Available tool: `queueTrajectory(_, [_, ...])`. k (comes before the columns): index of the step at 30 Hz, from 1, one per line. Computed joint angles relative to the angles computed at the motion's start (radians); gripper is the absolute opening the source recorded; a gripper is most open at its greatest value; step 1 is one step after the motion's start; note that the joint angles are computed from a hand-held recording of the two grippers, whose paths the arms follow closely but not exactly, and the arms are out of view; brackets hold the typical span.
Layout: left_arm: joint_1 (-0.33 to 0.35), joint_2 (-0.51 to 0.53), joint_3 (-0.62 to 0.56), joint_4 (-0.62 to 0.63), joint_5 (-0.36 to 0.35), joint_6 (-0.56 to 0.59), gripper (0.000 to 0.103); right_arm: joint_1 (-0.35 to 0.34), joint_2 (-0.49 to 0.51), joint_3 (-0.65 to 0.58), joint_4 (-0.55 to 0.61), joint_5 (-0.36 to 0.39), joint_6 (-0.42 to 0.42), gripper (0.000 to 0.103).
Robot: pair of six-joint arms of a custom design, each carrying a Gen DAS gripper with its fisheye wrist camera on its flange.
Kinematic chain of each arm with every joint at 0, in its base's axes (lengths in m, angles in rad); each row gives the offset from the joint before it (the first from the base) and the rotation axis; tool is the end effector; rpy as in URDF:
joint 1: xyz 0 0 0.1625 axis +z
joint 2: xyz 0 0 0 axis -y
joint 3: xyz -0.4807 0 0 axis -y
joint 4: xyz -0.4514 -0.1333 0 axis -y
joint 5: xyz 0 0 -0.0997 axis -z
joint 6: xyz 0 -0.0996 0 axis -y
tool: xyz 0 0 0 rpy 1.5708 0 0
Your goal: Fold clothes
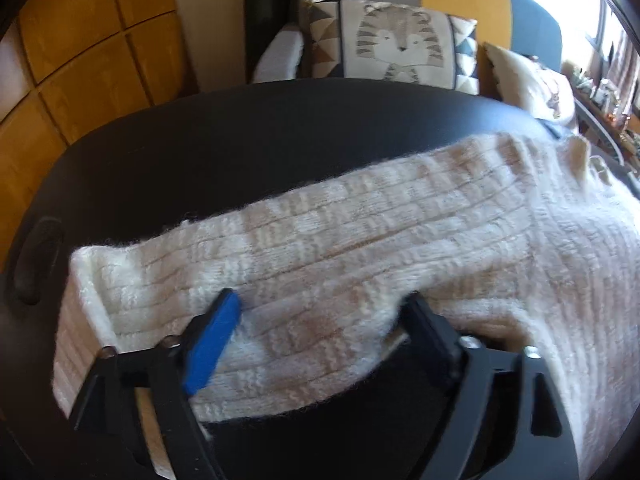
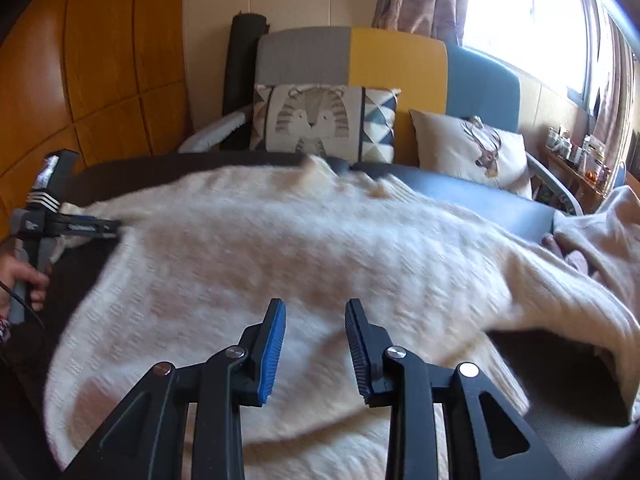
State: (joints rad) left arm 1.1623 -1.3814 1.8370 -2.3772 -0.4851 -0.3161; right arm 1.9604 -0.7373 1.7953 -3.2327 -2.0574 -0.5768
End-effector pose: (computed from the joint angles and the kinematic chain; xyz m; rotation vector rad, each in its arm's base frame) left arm -0.0373 -0.6436 0.4266 -0.1280 2.1188 -0.8011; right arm 0.3497 -0.6233 0.0765 0.9964 -2.3176 0.7216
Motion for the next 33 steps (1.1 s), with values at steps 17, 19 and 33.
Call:
queueTrajectory(17, [-0.205, -0.062, 0.179, -0.365, 0.004, 0.174, 0.101, -0.076, -0.155, 0.071, 0.101, -0.041, 0.177, 0.05])
queueTrajectory(19, [-0.219, -0.041, 0.172, -0.343, -0.061, 0.161, 0.101, -0.088, -0.158, 0.044, 0.188, -0.058, 0.177, 0.05])
queueTrajectory(33, [-0.136, 0.052, 0.126, -0.1, -0.094, -0.011, 0.103, -0.098, -0.115, -0.056, 0.477, -0.003, 0.171, 0.012])
